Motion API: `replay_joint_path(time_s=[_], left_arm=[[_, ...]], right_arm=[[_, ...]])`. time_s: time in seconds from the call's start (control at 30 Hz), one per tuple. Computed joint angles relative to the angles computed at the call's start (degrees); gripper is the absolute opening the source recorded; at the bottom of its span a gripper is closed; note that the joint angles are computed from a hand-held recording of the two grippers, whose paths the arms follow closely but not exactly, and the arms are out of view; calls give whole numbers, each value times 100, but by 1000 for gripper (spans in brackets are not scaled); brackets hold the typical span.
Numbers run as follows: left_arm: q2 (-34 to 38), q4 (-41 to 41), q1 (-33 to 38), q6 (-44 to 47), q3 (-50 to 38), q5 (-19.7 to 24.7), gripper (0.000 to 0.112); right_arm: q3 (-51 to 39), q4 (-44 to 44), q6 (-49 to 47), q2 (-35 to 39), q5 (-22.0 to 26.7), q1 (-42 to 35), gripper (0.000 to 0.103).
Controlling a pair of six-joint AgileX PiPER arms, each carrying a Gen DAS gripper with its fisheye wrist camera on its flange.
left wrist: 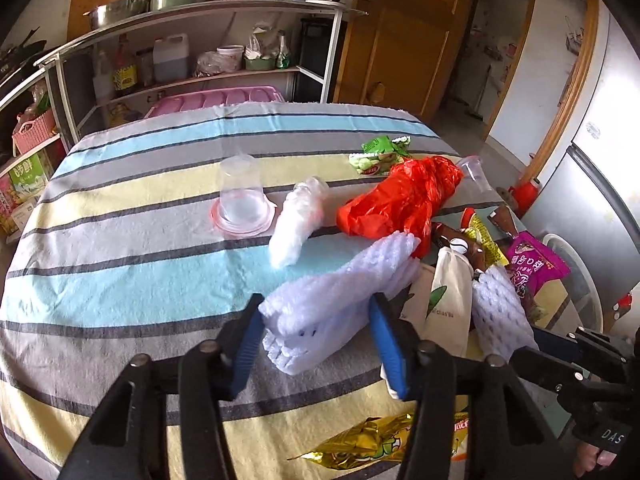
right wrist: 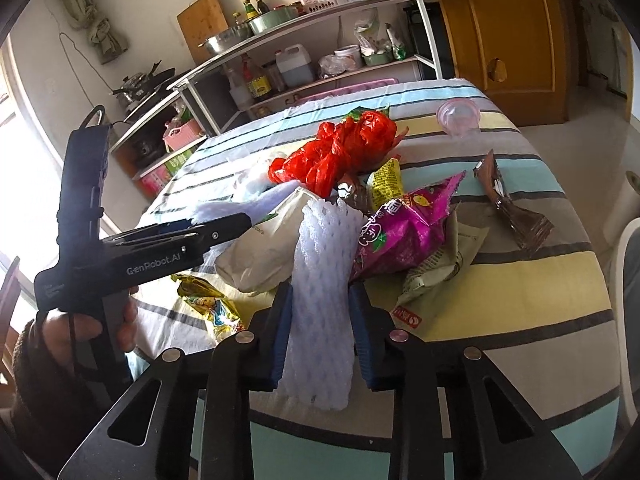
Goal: Collect trash
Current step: 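Reach the left gripper to the white foam net and grasp it, then carry the foam net with the left gripper and drop it into the bin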
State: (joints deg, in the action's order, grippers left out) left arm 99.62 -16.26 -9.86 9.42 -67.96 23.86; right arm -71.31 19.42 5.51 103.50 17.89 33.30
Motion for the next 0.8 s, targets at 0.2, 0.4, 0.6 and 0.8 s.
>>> replay_joint_path(time_s=[0.2,0.4,0.6,0.8], left_arm=[[-238,-27,0,-43,220,-142,30],[-497,-174,-15,1,475,-285,23],[-935,-619,-61,310,877,-508,20],[-986,-70,-271,-2,955,-374,18]], right_arm=[[141,77,-49,-132,-118,-10,28],[365,119,-63,-337,-309,42,27],[522,-32,101,-511,-452,80,27],[662,-528,622,-652,-558,99,27]])
